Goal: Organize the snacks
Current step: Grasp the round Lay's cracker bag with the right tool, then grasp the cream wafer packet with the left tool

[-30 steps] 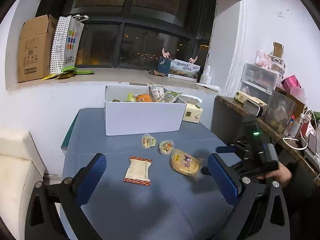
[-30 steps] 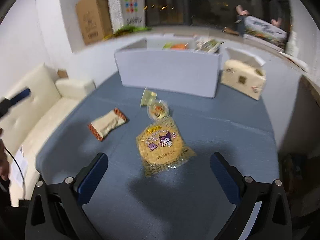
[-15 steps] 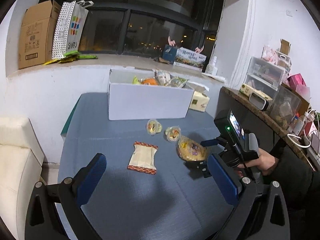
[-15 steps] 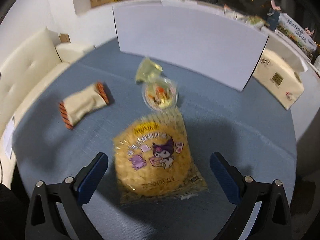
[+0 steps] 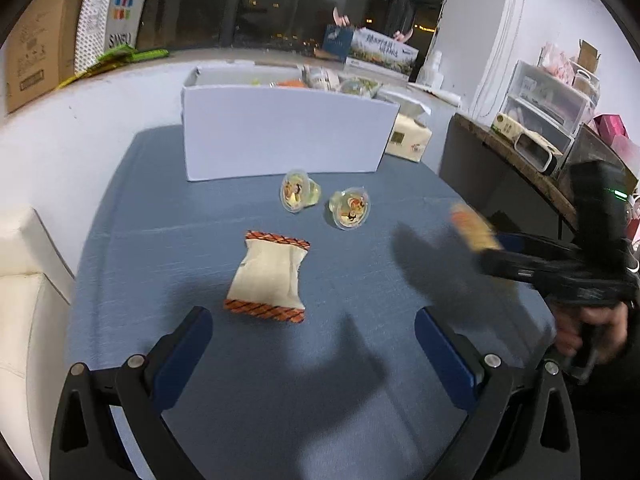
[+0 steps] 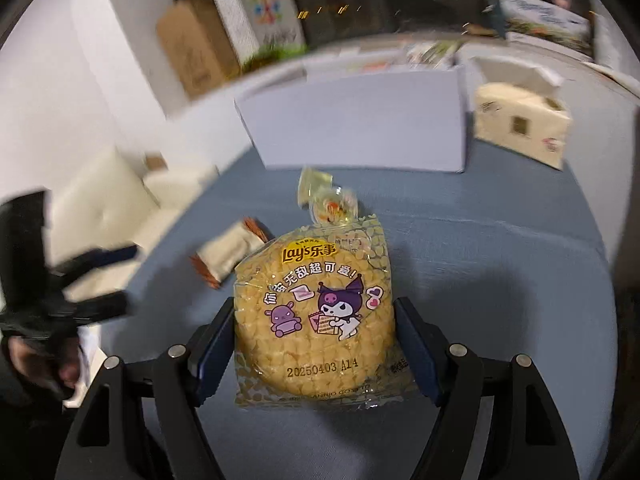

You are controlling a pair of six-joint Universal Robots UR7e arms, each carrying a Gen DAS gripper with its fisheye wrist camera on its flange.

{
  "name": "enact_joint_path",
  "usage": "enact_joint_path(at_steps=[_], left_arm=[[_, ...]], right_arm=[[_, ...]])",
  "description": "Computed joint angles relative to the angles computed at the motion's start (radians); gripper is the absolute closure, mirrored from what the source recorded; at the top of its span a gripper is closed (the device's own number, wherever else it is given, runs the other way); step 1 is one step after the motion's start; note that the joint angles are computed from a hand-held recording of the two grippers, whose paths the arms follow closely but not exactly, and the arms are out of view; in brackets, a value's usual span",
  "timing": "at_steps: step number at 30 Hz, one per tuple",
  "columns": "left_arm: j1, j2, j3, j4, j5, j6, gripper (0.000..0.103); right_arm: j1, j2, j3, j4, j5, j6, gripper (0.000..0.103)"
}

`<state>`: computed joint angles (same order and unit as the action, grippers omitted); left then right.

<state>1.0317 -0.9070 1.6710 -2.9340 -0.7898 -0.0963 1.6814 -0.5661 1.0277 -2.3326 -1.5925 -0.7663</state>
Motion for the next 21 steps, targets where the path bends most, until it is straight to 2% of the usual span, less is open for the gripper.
enact_joint_path(at_steps=[5,9,15,16,19,21], left_arm=[[0.038,0.054,-0.126,0.145,0.009,-0.02,0.0],[0.067,0.094,-0.206,0.203,0.002,-0.035,0.0],[0.092,0.143,-0.296,0.322,0.044,-0.038,0.003],[0.098,0.147,-0.306,0.343,0.04,-0.046,0.014],[0.088,0.153,-0.306,0.337,0.09,0.001,0.054],[0.088,0.138,-0.288,0.307,0.057,0.01,0.055]], right_arm=[[-0.019,-0.114,0.152,-0.14,0.077,0.022,0.023],[-0.015,-0.144,0.195,-0.219,0.091,0.046,0.023],[-0.02,-0.171,0.23,-0.247,0.117,0.054,0.023],[-0.022,-0.175,0.236,-0.25,0.12,0.058,0.023],[-0.022,-0.173,0.237,-0.256,0.11,0.055,0.023],[-0.022,-0.175,0.239,-0.251,0.115,0.052,0.023]])
